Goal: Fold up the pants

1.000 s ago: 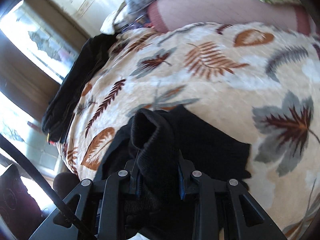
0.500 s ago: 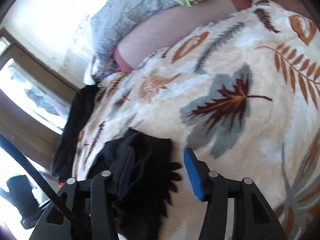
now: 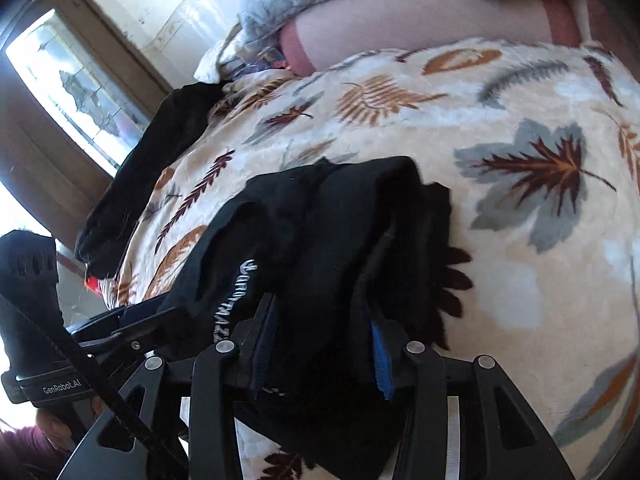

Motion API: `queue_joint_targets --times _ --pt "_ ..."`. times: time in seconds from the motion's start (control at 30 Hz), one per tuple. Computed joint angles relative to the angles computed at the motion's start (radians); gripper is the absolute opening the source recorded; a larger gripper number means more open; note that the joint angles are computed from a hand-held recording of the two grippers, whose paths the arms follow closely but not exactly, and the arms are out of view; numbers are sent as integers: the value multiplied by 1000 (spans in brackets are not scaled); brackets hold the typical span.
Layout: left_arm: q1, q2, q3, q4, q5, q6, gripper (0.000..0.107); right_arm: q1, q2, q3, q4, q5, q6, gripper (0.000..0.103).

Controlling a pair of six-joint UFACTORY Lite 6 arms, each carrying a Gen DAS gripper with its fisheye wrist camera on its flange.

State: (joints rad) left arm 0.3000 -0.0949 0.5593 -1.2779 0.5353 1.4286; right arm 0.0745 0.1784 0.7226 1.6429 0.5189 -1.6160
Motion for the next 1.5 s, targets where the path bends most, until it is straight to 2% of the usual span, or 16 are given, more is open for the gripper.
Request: queue_joint_targets --times 0.03,0.1,0.2,0.47,0.63,0.73,0.9,1.0,1.07,1.13,1.17,1.2,1.37,1.43,1.47,1.5 --pt "9 -1 7 19 10 -21 60 6 -4 -3 15 -3 -19 41" --pt "43 -3 27 54 56 -61 60 -12 -14 -14 24 8 -28 13" --pt "89 -35 50 83 86 -94 62 -128 -5 -28 0 128 -14 9" --pt "43 -22 79 82 55 -103 62 -201 -76 -99 -35 88 15 8" --pt "-65 -10 -10 -35 -18 42 62 -214 -25 -81 -27 58 -4 8" --pt "-138 3 -78 -259 -134 280 62 -233 23 -59 -23 79 -9 9" --pt "-117 12 -122 -446 -119 499 64 -355 127 -11 -65 252 55 17" --pt "-96 13 -145 -519 -88 584 66 -357 -70 -100 6 143 18 23" --pt "-99 12 -165 -593 -79 664 69 -380 -202 -137 25 171 12 24" --pt "-103 12 -184 -667 -68 747 72 -369 -237 -114 -3 220 69 35" --pt "-103 10 -194 -701 -61 785 73 -344 -224 -90 -12 224 94 47" --pt "-99 6 -208 -733 -51 825 73 -313 -193 -62 -16 227 117 49" --pt "-57 24 -218 -729 7 873 74 -199 178 183 -34 246 193 48" --pt "-38 37 -221 -726 33 881 76 -213 321 267 -35 234 244 25" --pt "-30 51 -219 -723 44 878 78 -228 352 289 -39 232 265 0" --pt "-15 84 -208 -710 58 858 79 -241 366 310 -62 224 310 0"
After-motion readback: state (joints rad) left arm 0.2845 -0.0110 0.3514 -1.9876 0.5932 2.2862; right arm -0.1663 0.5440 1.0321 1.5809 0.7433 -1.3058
